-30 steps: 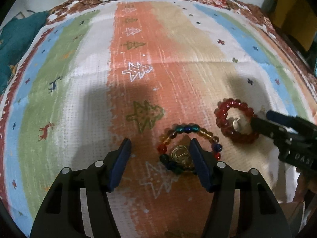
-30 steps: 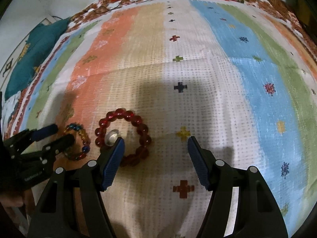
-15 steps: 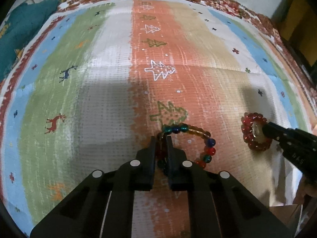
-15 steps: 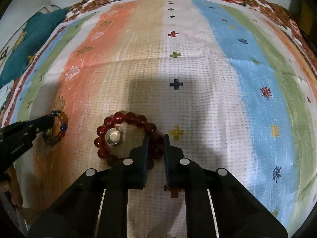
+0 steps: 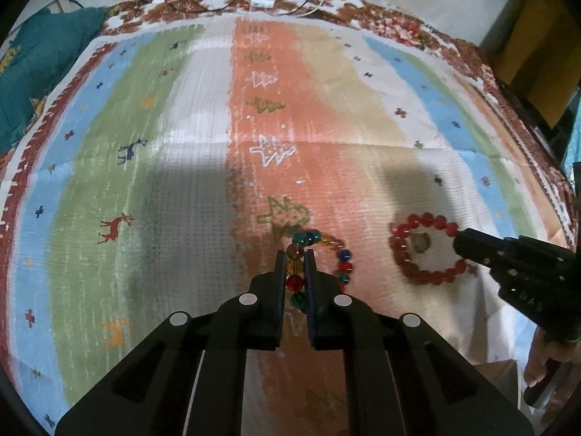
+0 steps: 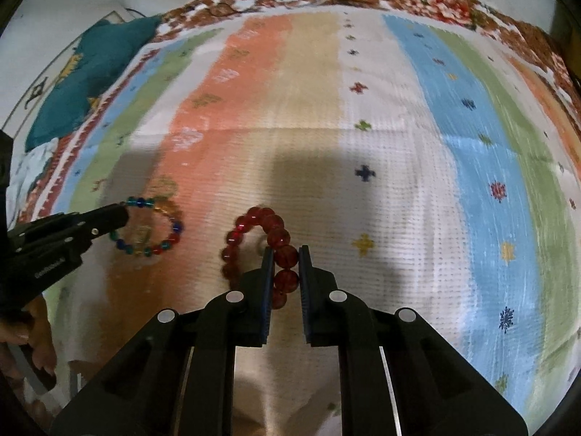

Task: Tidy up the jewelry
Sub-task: 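Grasp multicolour bracelet with left tool while right tool grasps red bead bracelet, then lift both held bracelets and carry them over the tin box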

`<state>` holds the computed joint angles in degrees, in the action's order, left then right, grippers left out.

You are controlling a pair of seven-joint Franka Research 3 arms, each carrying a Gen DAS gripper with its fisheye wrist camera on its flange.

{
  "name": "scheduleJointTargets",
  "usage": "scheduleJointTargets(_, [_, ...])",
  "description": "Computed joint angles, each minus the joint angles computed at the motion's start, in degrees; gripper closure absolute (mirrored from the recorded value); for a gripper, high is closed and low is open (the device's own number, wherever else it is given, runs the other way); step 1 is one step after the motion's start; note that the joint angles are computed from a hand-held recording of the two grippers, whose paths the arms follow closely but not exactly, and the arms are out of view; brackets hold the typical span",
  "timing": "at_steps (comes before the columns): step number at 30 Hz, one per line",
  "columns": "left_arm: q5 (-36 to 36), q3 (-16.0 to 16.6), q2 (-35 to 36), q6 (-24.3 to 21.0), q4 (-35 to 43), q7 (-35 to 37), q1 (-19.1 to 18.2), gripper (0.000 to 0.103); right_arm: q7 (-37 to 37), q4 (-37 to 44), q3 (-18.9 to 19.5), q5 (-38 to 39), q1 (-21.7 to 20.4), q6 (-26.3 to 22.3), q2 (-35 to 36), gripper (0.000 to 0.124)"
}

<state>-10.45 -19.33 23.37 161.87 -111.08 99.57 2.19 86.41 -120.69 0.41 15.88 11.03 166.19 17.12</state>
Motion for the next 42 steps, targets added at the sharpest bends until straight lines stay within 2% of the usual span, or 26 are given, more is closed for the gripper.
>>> scheduleJointTargets(6, [-2.73,-2.21,-2.61,1.71,-2.41,2.78,1.09,0.094,-3.44,-1.12,1.86,1.83,-0.51,0.24,-2.27,0.11])
scheduleJointTargets(11, [-2.26,-1.17,-3.97,2.58,-3.62,2.43,-0.44,0.094,-4.61,-2.36,1.61,1.29,0.55,0.87,-3.72,0.11])
scheduleJointTargets(16, [-3.49,-1.6,-5.32,3.02,-4.99,3.45,-0.26,0.094,-7.55,-3.5,2.87,3.98,0.01,1.43,-5.19,0.11])
scheduleJointTargets(30, [-10.7,-1.61,-10.67,4.93,-9.53,8.41,-0.81,0.094,-12.86,-7.18,3.77,10.3,0.68,3.65,-9.62,0.11])
scheduleJointTargets(34, [-12.42,-1.28,-11.93,5.63,-10.64,9.82,-1.57,0.094,-16.52,-7.92,4.91,15.45,0.12,3.56,-10.66,0.11])
scheduleJointTargets(42, [-18.35,-0.7,-14.58,5.66,-13.19,14.41,-2.82,0.094,-16.51,-10.61,4.04,15.0,1.84,5.57,-13.33,0.11])
